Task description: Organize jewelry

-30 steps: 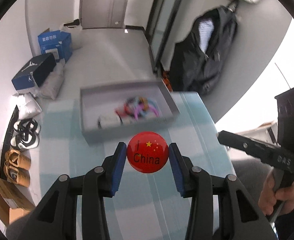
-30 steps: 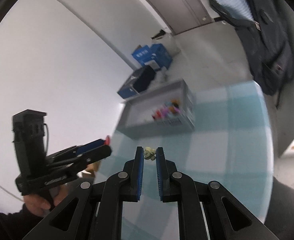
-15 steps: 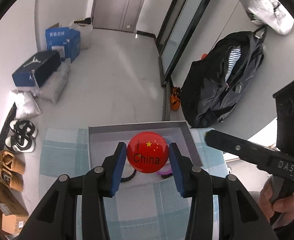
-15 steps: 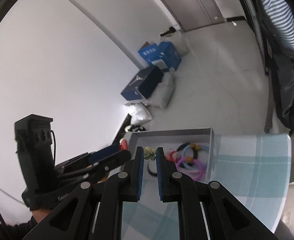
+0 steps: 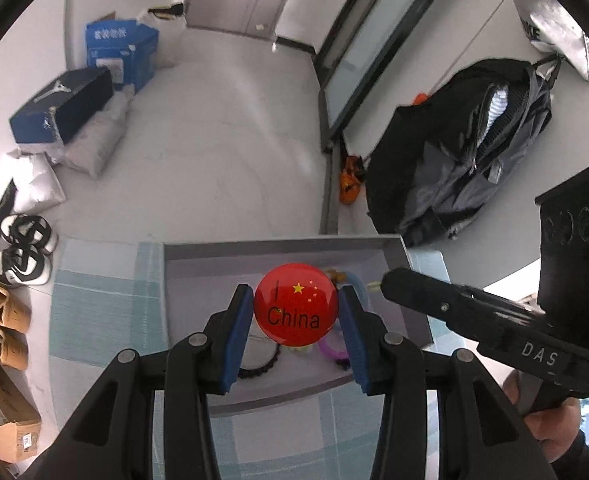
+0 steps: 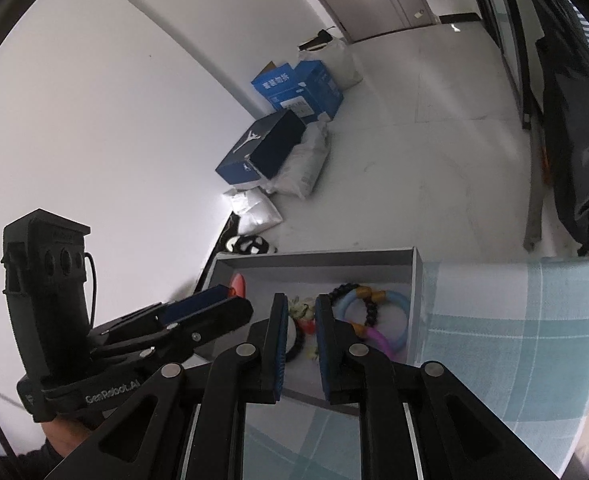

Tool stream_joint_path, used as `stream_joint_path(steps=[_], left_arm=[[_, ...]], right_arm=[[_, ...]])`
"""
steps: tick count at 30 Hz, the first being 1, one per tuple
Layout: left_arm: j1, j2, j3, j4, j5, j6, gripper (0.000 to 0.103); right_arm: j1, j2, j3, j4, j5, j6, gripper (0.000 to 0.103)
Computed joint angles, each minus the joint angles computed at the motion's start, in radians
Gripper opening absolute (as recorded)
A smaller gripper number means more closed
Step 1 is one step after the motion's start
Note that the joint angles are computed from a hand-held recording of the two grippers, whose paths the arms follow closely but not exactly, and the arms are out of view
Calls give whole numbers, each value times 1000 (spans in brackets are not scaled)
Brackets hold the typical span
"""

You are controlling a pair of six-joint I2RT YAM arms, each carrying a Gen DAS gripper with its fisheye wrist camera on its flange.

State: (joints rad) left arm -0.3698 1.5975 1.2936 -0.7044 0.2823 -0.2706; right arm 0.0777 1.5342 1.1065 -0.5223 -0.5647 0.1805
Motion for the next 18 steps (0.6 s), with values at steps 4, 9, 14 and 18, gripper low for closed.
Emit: stream_joint_path(steps=[4,9,14,18], left_arm=[[-12,3,16,-38,-18,34,60],[1,-60,-27,-23,-28,8,71],[-23,-161,-86,-28,-98,-14,71],[-48,-237,-119,-49,-145,-41,71]], right_arm=[[-11,-29,-20,9,-6,-3,58],[-20,-117,-65,19,27,16,68],[-9,-247,-124,-2,87,23,83],[3,-349,-172,-30,107,16,87]])
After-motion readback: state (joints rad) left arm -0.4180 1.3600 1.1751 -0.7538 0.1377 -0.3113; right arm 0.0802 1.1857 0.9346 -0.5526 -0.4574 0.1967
